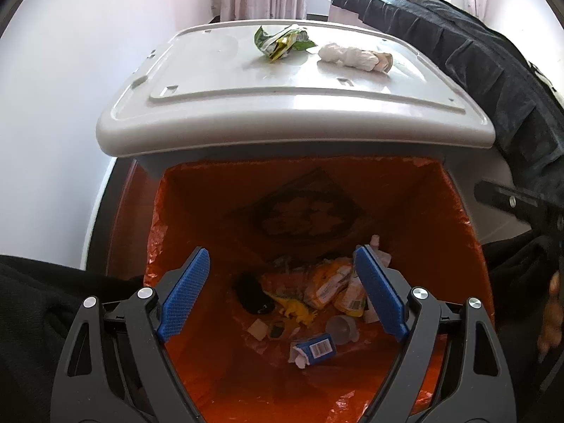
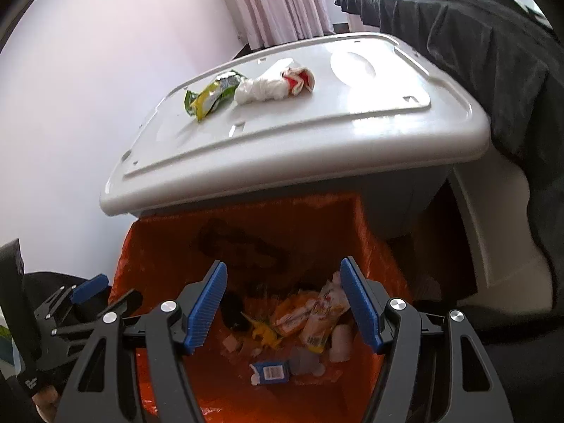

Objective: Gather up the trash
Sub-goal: 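Drop the orange sock into the bin while the right gripper drops the pouch, then grasp the red-and-white toothpaste box with the right gripper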

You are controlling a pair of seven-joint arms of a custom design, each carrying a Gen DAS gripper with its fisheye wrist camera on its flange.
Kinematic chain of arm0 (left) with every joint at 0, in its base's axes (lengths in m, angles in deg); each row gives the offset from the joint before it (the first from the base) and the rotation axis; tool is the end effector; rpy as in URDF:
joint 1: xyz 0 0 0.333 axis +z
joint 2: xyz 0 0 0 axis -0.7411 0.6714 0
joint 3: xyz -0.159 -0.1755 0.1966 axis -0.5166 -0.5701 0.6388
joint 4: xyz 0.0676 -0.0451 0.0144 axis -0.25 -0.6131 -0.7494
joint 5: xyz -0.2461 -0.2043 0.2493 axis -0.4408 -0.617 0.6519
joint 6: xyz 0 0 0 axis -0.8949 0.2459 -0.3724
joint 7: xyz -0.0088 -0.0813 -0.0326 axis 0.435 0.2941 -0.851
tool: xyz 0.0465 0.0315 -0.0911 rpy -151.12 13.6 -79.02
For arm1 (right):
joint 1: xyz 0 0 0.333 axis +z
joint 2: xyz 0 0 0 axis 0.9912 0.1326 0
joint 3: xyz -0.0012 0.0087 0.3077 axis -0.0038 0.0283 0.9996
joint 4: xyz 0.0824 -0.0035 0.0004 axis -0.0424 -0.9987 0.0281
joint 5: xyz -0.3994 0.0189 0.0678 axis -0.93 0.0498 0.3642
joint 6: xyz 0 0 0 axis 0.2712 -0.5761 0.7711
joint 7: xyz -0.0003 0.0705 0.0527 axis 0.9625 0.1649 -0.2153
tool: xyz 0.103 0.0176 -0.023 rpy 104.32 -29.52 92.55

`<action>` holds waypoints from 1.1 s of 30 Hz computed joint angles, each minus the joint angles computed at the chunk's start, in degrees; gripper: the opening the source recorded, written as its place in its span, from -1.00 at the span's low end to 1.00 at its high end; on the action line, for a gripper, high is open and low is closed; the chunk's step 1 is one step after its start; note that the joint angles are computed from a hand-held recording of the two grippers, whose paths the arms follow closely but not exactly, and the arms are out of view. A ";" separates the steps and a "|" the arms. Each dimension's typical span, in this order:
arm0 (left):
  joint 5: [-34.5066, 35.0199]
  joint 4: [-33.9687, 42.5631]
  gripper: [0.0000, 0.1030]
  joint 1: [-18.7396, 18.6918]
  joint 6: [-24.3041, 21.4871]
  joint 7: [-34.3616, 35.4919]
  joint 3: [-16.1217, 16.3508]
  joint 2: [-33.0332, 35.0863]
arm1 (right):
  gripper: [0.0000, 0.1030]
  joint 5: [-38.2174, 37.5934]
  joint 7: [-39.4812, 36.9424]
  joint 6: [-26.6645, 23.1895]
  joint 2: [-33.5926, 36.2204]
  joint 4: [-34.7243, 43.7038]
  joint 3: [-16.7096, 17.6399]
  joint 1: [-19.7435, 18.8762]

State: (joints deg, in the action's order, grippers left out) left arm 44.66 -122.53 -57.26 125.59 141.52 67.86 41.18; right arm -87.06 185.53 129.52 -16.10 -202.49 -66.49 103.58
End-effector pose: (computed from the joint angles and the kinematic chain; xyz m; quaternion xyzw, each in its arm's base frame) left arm 0.5222 -0.1699 0.4789 -0.4465 0.8485 -0.2636 0.1057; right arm 0.4098 0.2970 0.4897 -0.4691 0.8178 -0.1761 0.2831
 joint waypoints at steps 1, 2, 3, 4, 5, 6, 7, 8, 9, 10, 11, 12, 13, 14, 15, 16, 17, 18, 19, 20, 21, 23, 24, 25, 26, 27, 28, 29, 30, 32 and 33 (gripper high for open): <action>-0.38 0.64 0.61 -0.12 -0.42 0.25 0.07 0.23 | 0.28 0.09 -1.19 0.16 0.02 0.36 -0.58 -0.11; -0.77 1.59 0.61 -0.23 -1.11 0.50 0.12 0.63 | 0.28 0.19 -2.70 0.30 0.15 0.92 -1.21 -0.34; -1.22 2.71 0.61 -0.31 -1.86 0.58 0.12 1.13 | 0.28 0.17 -5.09 0.43 0.52 2.15 -2.17 -0.85; -1.74 3.86 0.61 -0.37 -2.49 0.48 0.09 1.64 | 0.28 0.16 -6.51 0.78 0.74 2.82 -2.67 -1.30; -2.30 5.06 0.61 -0.41 -2.96 0.26 0.02 2.27 | 0.28 0.26 -8.36 1.27 1.16 3.88 -3.40 -1.87; -2.99 6.56 0.61 -0.48 -3.50 -0.07 -0.08 3.11 | 0.28 0.37 -10.56 1.80 1.89 5.40 -4.28 -2.60; -3.64 7.77 0.61 -0.52 -3.85 -0.24 -0.20 3.82 | 0.28 0.43 -12.86 1.96 3.13 7.48 -5.06 -3.42; -4.56 9.13 0.61 -0.63 -3.91 -0.23 -0.36 4.70 | 0.28 0.51 -14.50 1.87 4.25 9.18 -5.43 -4.05; -5.00 10.17 0.61 -0.73 -3.21 -0.46 -0.67 5.54 | 0.28 0.84 -17.41 1.78 6.42 12.13 -6.31 -4.77; -4.96 10.87 0.62 -0.83 -2.26 -0.82 -1.00 6.24 | 0.28 1.46 -19.88 1.58 8.29 14.49 -6.91 -5.20; -4.87 11.31 0.63 -0.86 -1.57 -0.95 -1.22 6.74 | 0.27 2.54 -22.77 1.16 10.59 17.30 -7.58 -5.52; -4.36 11.80 0.63 -0.94 -0.47 -1.40 -1.50 7.45 | 0.18 5.83 -27.92 0.36 14.09 21.42 -8.74 -5.75; -3.93 12.01 0.63 -0.94 0.06 -1.75 -1.64 7.87 | 0.13 8.00 -30.60 0.07 15.95 23.54 -9.25 -5.92; -3.77 12.19 0.64 -0.90 0.27 -1.87 -1.70 8.25 | 0.07 11.25 -34.14 -0.07 18.47 26.24 -9.86 -6.28; -3.68 12.48 0.64 -0.82 0.22 -1.94 -1.73 8.77 | 0.04 14.31 -37.73 -1.56 21.81 30.11 -10.36 -6.80; -3.35 12.76 0.64 -0.73 0.20 -2.27 -1.77 9.24 | 0.00 16.33 -40.15 -2.77 24.21 32.92 -10.63 -7.23; -3.09 12.99 0.64 -0.63 0.16 -2.58 -1.79 9.61 | -0.05 18.61 -42.64 -3.73 26.47 35.51 -10.80 -7.78; -3.09 13.29 0.64 -0.52 0.10 -2.80 -1.81 10.02 | -0.06 21.31 -45.47 -5.23 29.43 38.90 -10.85 -8.50; -3.40 13.25 0.64 -0.36 0.14 -2.66 -1.80 10.04 | -0.06 22.70 -47.00 -6.96 31.57 41.53 -10.96 -8.84; -3.53 13.33 0.64 -0.27 0.44 -2.65 -1.83 10.19 | -0.07 24.41 -49.09 -9.87 34.38 45.27 -10.98 -9.39; -3.55 13.27 0.64 -0.22 0.98 -2.52 -1.88 10.23 | -0.07 25.41 -50.27 -11.51 35.93 47.22 -11.01 -9.60; -3.81 13.10 0.64 -0.11 1.73 -1.94 -1.94 10.19 | -0.07 27.35 -52.68 -15.81 39.20 51.76 -10.97 -10.04; -4.07 13.05 0.64 -0.09 1.98 -1.59 -1.98 10.18 | -0.07 28.02 -54.06 -18.98 41.35 54.95 -10.96 -10.19; -4.37 13.05 0.64 -0.06 2.08 -1.22 -2.01 10.17 | -0.07 28.54 -55.60 -22.38 43.57 58.30 -10.90 -10.27; -4.67 13.01 0.64 -0.06 2.19 -0.80 -2.05 10.13 | -0.11 29.15 -57.13 -25.52 45.87 61.58 -10.79 -10.34; -4.99 12.75 0.64 -0.09 2.52 -0.24 -2.12 9.95 | -0.11 28.69 -57.55 -27.22 46.88 62.85 -11.05 -9.79; -5.06 12.73 0.64 -0.14 2.74 0.06 -2.16 9.93 | -0.14 25.73 -57.50 -27.25 47.36 63.39 -12.08 -8.32; -5.11 12.53 0.64 -0.22 3.12 0.56 -2.22 9.82 | -0.17 24.61 -57.78 -28.77 48.43 65.10 -12.47 -7.71; -4.96 12.47 0.64 -0.28 3.33 0.72 -2.25 9.81 | -0.31 22.78 -57.52 -28.84 48.68 65.39 -13.05 -6.71; -4.64 12.28 0.65 -0.40 3.40 0.84 -2.28 9.75 | -0.50 20.44 -55.42 -28.35 48.26 64.53 -13.92 -5.38; -4.58 12.20 0.65 -0.42 3.36 0.88 -2.26 9.70 | -0.53 19.90 -54.92 -27.89 47.74 63.73 -13.97 -5.15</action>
